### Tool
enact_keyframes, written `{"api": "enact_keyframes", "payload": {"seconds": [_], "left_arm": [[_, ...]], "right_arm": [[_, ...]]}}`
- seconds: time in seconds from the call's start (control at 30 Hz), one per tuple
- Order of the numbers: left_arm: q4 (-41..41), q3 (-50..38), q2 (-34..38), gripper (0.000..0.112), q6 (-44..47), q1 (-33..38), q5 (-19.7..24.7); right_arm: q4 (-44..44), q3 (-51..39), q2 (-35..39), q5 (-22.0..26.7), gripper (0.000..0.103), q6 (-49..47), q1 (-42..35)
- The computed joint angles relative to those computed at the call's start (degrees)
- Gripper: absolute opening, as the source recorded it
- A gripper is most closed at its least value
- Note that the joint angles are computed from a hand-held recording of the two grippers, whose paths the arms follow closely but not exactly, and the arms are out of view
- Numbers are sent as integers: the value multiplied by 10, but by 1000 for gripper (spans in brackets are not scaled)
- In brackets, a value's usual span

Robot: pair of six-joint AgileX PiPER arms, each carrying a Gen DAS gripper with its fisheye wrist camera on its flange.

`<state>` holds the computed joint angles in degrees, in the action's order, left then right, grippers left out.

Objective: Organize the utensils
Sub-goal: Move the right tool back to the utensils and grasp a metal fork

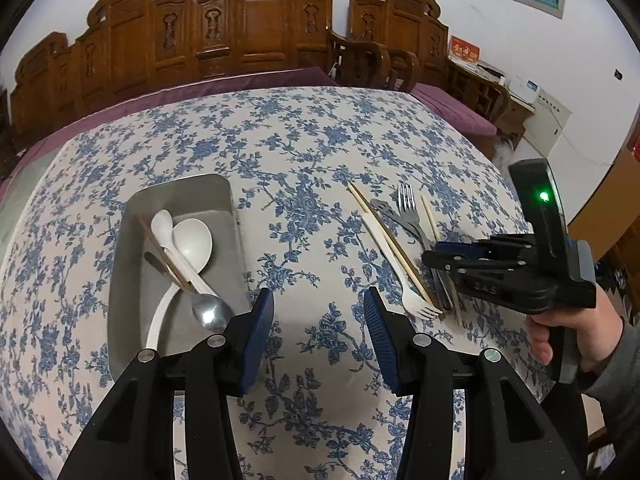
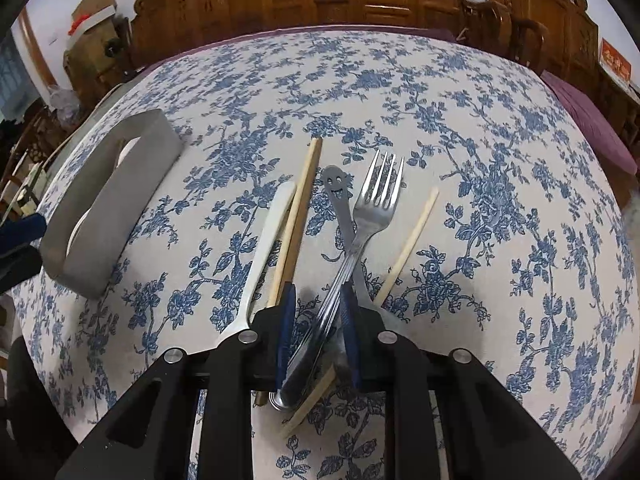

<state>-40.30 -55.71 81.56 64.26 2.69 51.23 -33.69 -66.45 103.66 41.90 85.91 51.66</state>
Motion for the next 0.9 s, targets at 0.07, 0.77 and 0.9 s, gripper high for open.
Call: {"api": "enact_keyframes", "payload": {"seconds": [0.07, 0.77, 0.9], "left_arm": [[1, 2, -1, 45, 2, 0, -1], [-3, 2, 1, 45, 10, 13, 10], [-2, 6, 0, 45, 5, 3, 7]], "right_arm": [[6, -9, 7, 4, 25, -7, -2], [70, -102, 66, 99, 22, -60, -24], [59, -120, 79, 125, 13, -51, -14]]}}
